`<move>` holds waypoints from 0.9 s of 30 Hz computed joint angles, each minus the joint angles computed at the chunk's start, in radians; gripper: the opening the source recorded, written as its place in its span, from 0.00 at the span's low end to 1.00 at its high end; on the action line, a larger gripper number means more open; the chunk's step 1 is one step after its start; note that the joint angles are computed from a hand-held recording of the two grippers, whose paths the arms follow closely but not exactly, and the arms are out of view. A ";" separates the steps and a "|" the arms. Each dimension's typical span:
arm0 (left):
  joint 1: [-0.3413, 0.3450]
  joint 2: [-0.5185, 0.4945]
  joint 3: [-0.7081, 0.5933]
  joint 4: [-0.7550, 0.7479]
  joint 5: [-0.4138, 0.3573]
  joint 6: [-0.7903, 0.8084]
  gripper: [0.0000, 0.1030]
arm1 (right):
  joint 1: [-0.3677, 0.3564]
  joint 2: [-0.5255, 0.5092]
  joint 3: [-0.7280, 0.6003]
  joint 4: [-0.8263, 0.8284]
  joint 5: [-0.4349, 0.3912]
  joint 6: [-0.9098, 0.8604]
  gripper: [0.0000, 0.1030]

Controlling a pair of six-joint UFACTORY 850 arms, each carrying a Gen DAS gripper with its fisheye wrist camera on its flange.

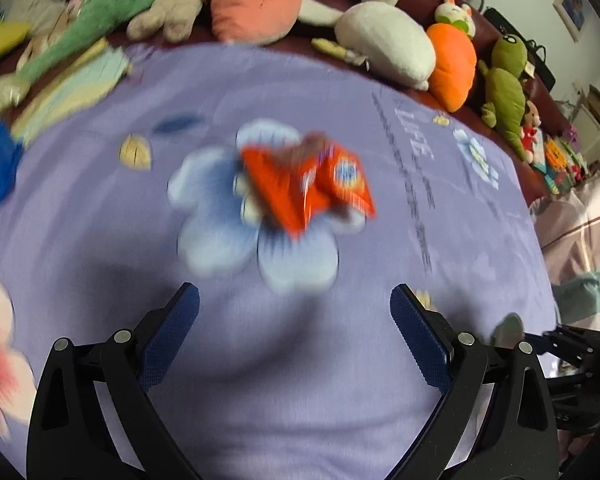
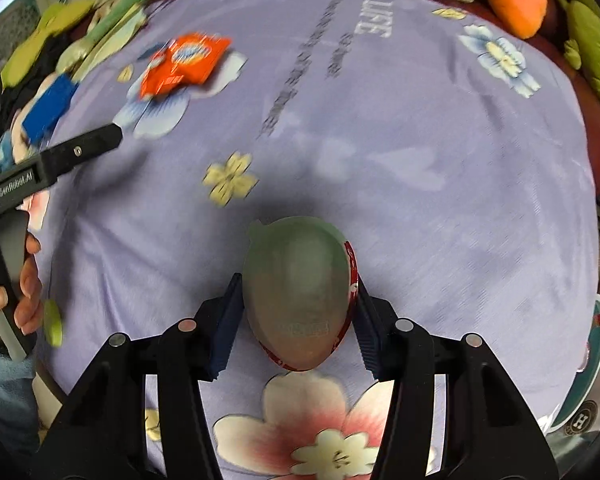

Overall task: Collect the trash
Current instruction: 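Grasp the white cup with the right tool while the left tool grasps the orange Ovaltine packet, then carry the Ovaltine packet and white cup over the teal wastebasket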

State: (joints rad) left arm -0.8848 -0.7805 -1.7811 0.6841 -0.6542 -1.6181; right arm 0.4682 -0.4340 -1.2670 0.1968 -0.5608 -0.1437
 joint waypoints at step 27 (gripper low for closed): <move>0.054 -0.140 -0.183 -0.079 -0.033 0.215 0.20 | -0.114 -0.043 -0.058 0.208 -0.006 -0.126 0.48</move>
